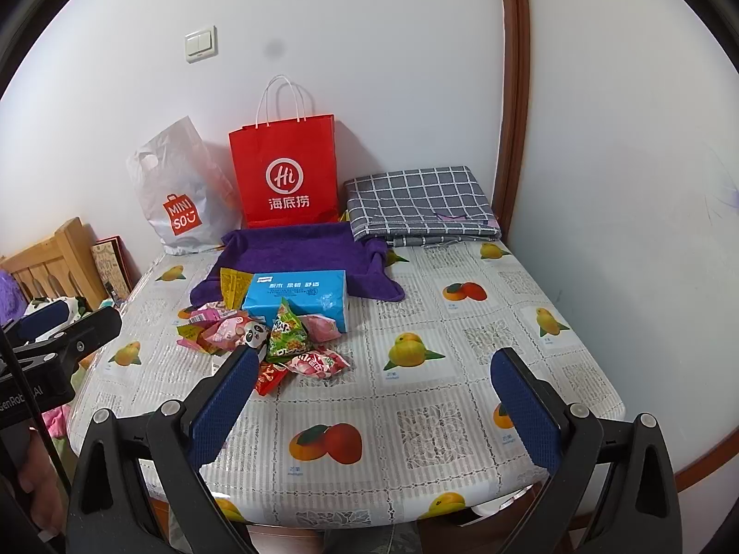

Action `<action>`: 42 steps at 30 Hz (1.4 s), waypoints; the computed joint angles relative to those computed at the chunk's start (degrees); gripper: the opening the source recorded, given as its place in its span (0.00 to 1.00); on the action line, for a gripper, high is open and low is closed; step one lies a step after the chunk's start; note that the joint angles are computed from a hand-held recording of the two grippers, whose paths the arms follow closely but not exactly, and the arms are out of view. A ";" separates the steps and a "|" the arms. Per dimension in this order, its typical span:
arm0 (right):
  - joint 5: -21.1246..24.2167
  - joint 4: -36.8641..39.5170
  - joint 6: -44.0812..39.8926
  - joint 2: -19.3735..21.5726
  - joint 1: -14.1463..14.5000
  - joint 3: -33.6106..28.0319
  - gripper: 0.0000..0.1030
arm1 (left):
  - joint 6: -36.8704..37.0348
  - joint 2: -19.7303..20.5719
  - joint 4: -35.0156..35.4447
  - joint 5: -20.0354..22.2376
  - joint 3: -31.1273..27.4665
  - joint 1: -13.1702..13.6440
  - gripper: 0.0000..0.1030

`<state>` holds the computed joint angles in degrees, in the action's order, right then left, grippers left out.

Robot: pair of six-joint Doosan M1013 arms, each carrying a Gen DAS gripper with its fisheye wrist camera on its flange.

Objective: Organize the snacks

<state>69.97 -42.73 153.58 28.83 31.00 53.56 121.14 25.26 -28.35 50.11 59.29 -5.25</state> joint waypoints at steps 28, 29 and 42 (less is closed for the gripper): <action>-0.18 0.04 0.28 0.07 -0.08 -0.24 0.97 | 0.21 0.24 -0.54 0.40 -0.51 0.06 0.99; -0.24 -0.02 0.34 0.07 -0.06 -0.20 0.97 | 0.17 0.33 -0.55 0.50 -0.64 0.05 0.99; -1.06 1.85 -0.19 1.00 -0.66 -0.35 0.97 | -0.23 2.46 -0.15 2.44 -1.54 0.17 0.99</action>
